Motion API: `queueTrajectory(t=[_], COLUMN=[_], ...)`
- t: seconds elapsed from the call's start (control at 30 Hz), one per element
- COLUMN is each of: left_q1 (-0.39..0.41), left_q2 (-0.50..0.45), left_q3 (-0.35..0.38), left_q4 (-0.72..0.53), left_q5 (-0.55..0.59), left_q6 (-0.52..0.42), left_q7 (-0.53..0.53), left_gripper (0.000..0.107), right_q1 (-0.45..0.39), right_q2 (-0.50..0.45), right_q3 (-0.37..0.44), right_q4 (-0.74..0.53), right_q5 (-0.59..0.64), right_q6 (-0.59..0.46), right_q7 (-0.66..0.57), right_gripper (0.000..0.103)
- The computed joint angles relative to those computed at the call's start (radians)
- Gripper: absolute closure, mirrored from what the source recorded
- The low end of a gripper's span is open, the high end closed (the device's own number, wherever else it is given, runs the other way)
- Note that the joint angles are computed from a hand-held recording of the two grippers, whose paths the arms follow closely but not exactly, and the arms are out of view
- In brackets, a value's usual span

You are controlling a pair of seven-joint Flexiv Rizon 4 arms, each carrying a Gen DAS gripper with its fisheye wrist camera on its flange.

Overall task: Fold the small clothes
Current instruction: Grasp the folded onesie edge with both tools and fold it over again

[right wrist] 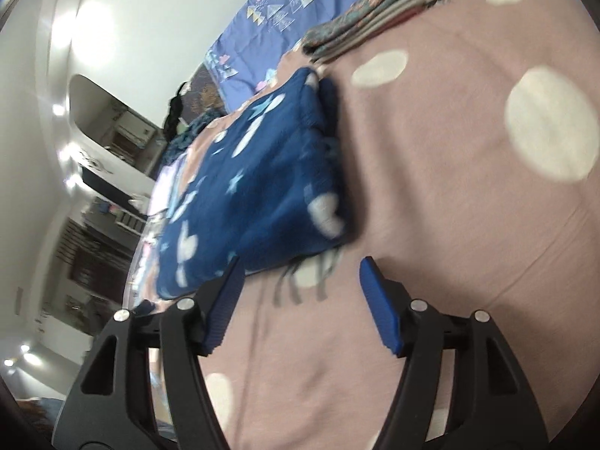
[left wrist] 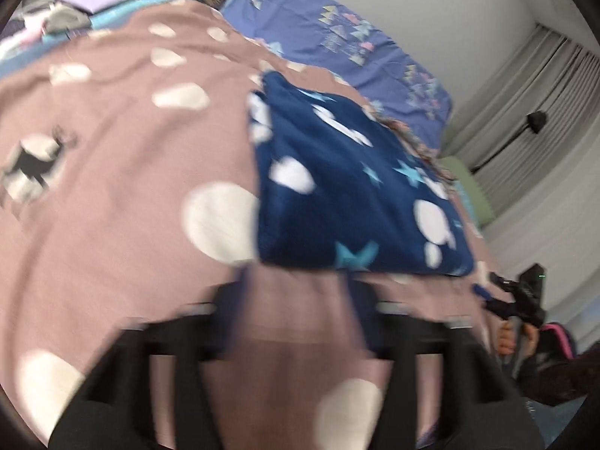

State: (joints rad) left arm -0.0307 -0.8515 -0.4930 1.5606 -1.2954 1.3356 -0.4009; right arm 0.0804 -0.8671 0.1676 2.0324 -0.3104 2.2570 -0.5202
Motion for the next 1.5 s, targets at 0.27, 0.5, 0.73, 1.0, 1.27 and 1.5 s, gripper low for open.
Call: queueTrajectory(t=[0.27, 0.5, 0.73, 1.0, 1.27, 1.5], left_q1=[0.077, -0.026, -0.313, -0.239, -0.436, -0.608], left_q2=[-0.206, -0.08, -0.055, -0.014, -0.196, -0.319], left_q3=[-0.25, -0.09, 0.431, 0.273, 0.203, 0.416], left_q4=[-0.199, -0.191, -0.152, -0.09, -0.389, -0.619], left_q5=[-0.021, -0.207, 0.005, 0.721, 1.038, 1.111], left_q6=[0.075, 0.068, 0.026, 0.379, 0.105, -0.014], left_q7=[-0.109, 0.096, -0.209, -0.479, -0.169, -0.243], left_gripper=[0.078, 0.091, 0.084, 0.056, 0.045, 0.045], right_q1=[0.096, 0.121, 0.089, 0.105, -0.314, -0.481], right_q2=[-0.089, -0.005, 0.061, 0.074, -0.143, -0.27], right_q3=[-0.057, -0.072, -0.028, -0.127, 0.21, 0.432], right_q4=[-0.179, -0.114, -0.027, -0.064, -0.295, -0.449], right_q5=[0.205, 0.215, 0.113, 0.19, -0.218, -0.471], right_q6=[-0.035, -0.038, -0.244, -0.188, -0.2, -0.509], right_q7=[0.133, 0.063, 0.039, -0.091, 0.056, 0.012], right_gripper=[0.025, 0.087, 0.073, 0.05, 0.075, 0.061])
